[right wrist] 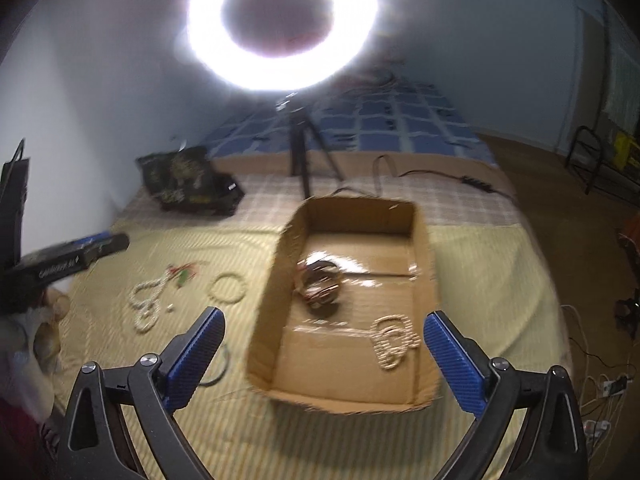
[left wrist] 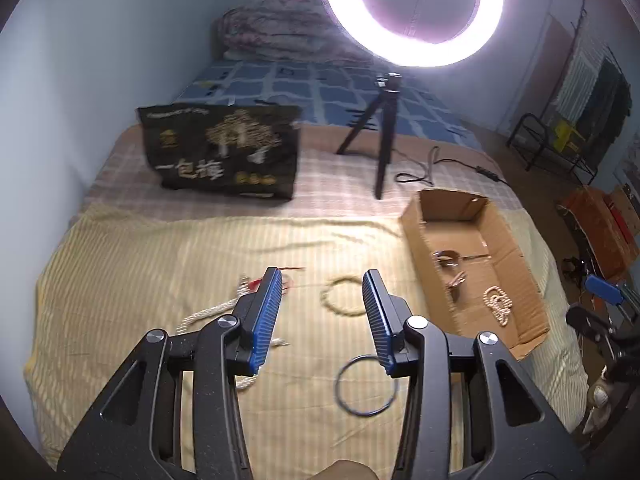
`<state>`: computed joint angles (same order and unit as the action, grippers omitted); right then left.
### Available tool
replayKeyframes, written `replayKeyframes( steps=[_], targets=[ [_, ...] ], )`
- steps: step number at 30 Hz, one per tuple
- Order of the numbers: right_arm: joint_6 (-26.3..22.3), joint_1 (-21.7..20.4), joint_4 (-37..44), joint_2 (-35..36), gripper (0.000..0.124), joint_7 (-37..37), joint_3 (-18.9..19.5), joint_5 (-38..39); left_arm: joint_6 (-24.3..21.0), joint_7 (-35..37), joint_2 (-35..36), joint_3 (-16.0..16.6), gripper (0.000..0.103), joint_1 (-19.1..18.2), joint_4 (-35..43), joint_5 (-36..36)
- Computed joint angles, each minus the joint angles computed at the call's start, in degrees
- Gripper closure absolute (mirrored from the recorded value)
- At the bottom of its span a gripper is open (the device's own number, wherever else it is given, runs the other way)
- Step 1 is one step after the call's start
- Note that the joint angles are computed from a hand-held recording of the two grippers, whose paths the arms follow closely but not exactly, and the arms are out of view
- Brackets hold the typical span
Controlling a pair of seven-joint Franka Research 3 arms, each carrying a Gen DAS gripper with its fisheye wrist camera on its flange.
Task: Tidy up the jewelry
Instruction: 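Move the left tool to the long pearl necklace while the right tool reaches the blue bangle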
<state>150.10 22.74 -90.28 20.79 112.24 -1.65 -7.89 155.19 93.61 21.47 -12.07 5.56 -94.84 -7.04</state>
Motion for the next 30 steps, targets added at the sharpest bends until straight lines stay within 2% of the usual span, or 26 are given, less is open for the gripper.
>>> replayKeyframes(
  steps=[7, 13, 18, 21, 27, 30],
  targets=[
    [-5.29, 0.78, 5.57, 3.91, 0.021, -7.56, 3.49, 4.10, -1.12, 1.04, -1.54, 1.54, 0.061, 3.12, -2.01, -1.60],
    [-8.41, 1.58, 9.90, 7.86, 0.022, -12.86, 5.81, 9.85, -5.22, 2.86, -1.36, 2.05, 0.061, 5.74, -2.85, -4.32],
    [-11.13, 2.46, 14.11, 11.57, 0.036, -15.09, 6.40, 13.68, -8.12, 3.09, -0.54, 2.75, 0.061, 6.70, -3.21, -5.18],
    [-13.50, 3.03, 17.67, 14.44, 0.046, -14.78, 6.42, 15.28, -11.17, 1.90, 1.25, 3.17, 0.061, 7.22, -1.73, -6.05],
    [-18.54, 3.32, 24.78, 19.88, 0.061, -14.72, 6.89, 18.19, -13.84, -1.21, 4.83, 3.35, 0.061, 7.90, 2.26, -6.39],
    [-20.96, 3.44, 28.32, 22.39, 0.070, -15.33, 7.12, 18.89, -15.82, -2.86, 7.67, 3.20, 0.069, 7.91, 5.89, -6.24]
  ],
)
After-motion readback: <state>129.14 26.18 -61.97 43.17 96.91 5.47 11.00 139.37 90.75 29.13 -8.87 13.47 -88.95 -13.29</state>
